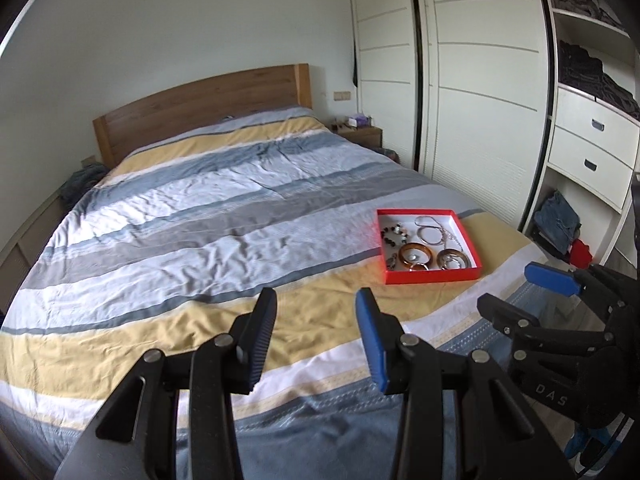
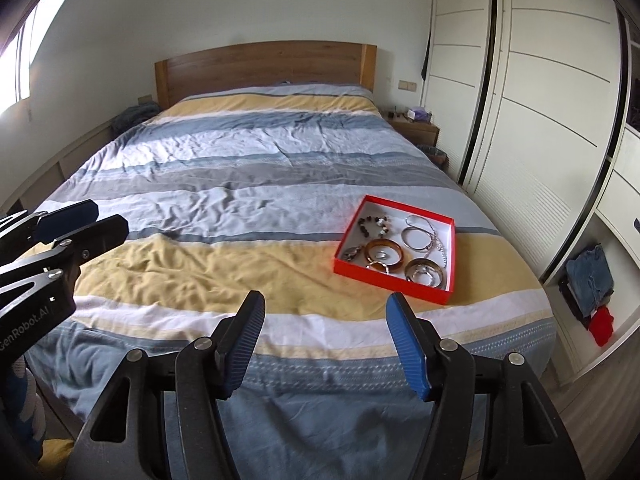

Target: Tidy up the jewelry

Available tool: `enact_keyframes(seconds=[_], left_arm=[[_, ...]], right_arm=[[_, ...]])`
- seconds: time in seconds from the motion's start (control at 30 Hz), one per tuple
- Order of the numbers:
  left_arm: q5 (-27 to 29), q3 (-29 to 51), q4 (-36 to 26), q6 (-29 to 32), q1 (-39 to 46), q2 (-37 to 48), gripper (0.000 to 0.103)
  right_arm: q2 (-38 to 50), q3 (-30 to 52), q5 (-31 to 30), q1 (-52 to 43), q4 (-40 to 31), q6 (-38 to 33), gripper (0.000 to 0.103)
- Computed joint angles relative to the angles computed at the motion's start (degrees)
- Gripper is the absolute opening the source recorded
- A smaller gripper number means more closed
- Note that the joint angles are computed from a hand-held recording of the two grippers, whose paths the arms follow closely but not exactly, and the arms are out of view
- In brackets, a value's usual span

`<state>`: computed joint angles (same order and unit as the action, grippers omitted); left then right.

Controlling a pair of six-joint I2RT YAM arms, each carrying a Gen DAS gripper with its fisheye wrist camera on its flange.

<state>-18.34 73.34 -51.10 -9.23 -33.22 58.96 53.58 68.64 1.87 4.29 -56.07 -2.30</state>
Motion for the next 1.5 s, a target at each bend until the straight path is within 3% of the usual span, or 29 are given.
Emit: enact_keyframes(seconds=[0.27,0.6,0.67,0.73,0.83,0.93,1.23,1.5], left_arm=[[-2.34,-0.31,-5.55,-1.44,-1.22,-8.91,0.039],[-10.81,1.71,-11.05,-4.93,-9.19,-14.84,0.04],[-13.72,1.94,-12.42,-6.47,-12.24,-15.69,0.044],[-17.31,1.93,-13.36,-8.21,-16.02,-16.34,0.055],[-22.14,2.34,-15.28,-10.68,-21.22,-17.22,0.056],[-23.59,2.68,-16.24,-11.95,-22.85,-17.33,0.056],[-22.4,3.29,-17.15,-12.28,-22.27,-17.19,0.057],[-12.08,-0.18,-12.72,-7.12,-11.48,-17.13,0.057]], right_arm=[[-4.5,2.9,11.7,15.86,-6.01,7.85,0.068],[-7.56,5.69,24.7,31.16,-13.4,18.29,0.071],[-7.5,6.24,26.89,33.75,-14.65,20.08,0.071],[-7.62,6.69,29.48,37.01,-16.29,22.42,0.072],[-7.89,7.08,32.55,40.55,-18.31,25.27,0.074],[-7.94,7.19,33.76,41.96,-19.43,26.83,0.074],[-7.9,5.64,34.21,42.46,-19.24,28.06,0.076],[-7.79,3.09,32.03,39.12,-17.27,26.45,0.077]])
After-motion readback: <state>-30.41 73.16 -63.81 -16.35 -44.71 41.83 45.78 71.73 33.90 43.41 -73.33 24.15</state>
